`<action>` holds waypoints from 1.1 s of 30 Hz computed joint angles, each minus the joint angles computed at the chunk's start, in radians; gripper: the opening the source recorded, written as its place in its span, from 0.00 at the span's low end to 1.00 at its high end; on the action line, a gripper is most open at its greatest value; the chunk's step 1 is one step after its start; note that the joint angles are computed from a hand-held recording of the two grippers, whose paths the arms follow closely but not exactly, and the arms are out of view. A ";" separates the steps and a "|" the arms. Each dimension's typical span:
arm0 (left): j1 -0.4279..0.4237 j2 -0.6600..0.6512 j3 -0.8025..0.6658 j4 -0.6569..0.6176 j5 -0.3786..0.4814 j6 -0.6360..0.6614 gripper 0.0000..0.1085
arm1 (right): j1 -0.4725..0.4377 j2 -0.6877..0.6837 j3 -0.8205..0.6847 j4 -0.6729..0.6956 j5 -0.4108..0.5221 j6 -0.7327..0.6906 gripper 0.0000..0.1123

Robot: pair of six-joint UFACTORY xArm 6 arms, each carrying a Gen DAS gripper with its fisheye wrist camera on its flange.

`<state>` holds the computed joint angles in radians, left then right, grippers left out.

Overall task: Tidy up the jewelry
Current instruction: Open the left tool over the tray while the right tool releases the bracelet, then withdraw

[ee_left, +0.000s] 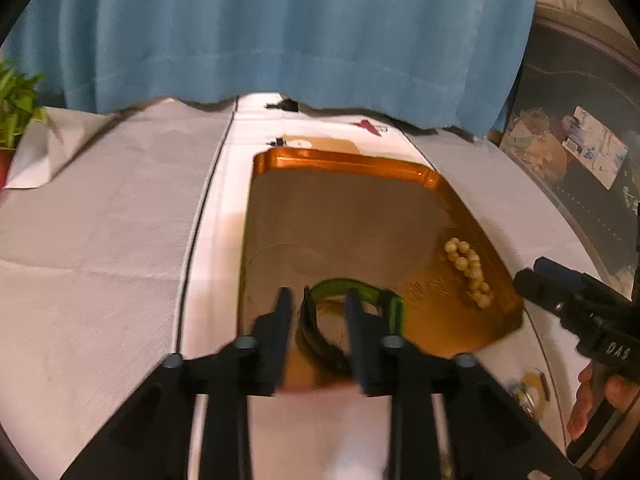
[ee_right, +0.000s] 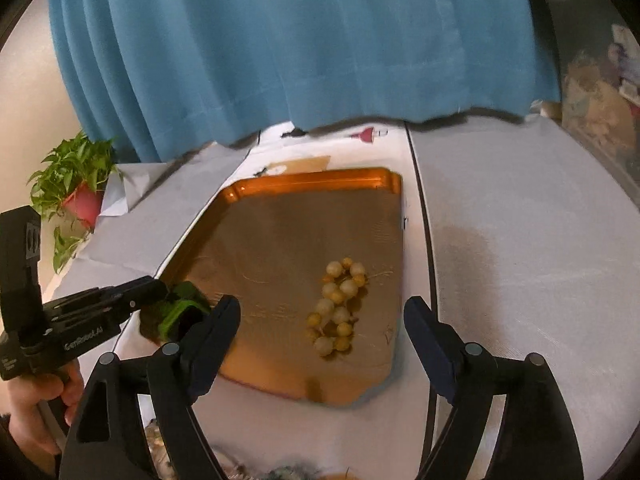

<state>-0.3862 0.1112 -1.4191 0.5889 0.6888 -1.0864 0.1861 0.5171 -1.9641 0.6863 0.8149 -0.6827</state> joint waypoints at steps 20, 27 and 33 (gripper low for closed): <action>-0.589 -0.298 -0.017 0.274 0.543 -0.307 0.87 | -0.087 -1.049 0.983 0.032 -0.028 -0.198 0.92; -0.773 -0.249 -0.138 0.333 0.709 -0.350 0.91 | -0.153 -1.314 1.095 0.105 0.089 -0.291 0.92; -0.886 -0.198 -0.232 0.389 0.823 -0.337 0.93 | -0.238 -1.456 1.140 0.138 0.189 -0.223 0.92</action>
<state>-1.2726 -0.0865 -1.6509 0.9774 1.5118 -1.4234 -0.0521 -0.9388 -0.8244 0.8240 1.0040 -0.9059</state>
